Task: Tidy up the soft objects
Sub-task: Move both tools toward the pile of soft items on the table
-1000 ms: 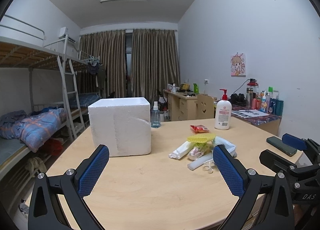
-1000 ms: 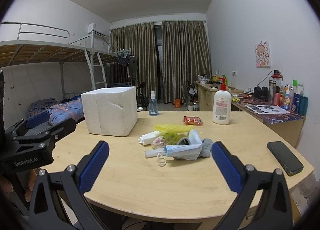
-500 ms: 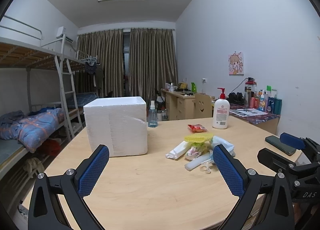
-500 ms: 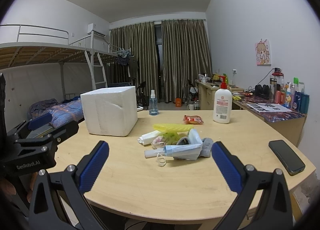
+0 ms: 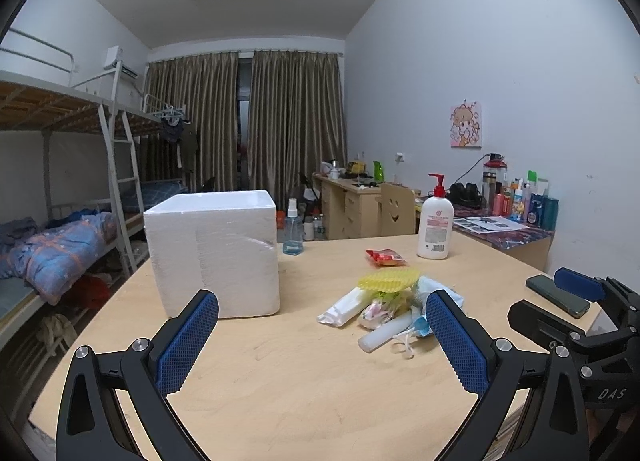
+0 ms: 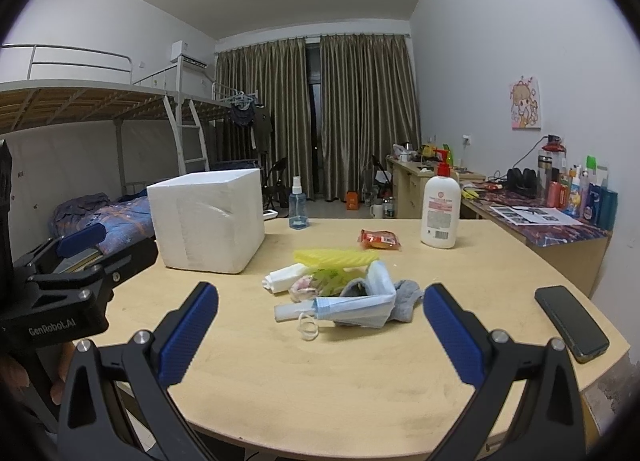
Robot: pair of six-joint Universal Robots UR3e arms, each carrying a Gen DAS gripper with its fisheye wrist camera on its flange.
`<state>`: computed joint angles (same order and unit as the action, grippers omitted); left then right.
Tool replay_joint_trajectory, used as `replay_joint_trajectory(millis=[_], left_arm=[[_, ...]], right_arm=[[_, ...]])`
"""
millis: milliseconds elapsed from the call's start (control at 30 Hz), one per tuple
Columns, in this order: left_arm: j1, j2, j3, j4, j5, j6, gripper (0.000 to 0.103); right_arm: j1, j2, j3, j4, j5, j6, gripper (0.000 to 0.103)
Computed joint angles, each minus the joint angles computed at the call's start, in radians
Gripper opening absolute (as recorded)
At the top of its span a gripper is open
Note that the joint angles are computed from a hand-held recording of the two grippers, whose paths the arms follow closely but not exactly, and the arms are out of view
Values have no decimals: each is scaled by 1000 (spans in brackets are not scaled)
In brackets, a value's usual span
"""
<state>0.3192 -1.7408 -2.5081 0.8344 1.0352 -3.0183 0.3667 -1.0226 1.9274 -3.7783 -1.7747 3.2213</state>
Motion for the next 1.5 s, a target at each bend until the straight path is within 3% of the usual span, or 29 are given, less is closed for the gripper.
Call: replay_joint_trajectory(millis=[300, 533, 800, 1267, 1500], left_arm=[[-60, -71, 132, -89, 28, 24, 103], [-114, -141, 280, -233, 61, 38, 103], [-159, -187, 461, -447, 56, 58, 103], [-295, -419, 908, -772, 95, 57, 103], [-325, -533, 1159, -1020, 75, 78, 96]], right_arm=[[-58, 4, -46, 76, 58, 12, 103], [-110, 24, -92, 150, 124, 11, 103], [-178, 27, -122, 217, 209, 9, 103], [-285, 57, -227, 406, 342, -43, 103], [-307, 75, -281, 469, 358, -57, 103]])
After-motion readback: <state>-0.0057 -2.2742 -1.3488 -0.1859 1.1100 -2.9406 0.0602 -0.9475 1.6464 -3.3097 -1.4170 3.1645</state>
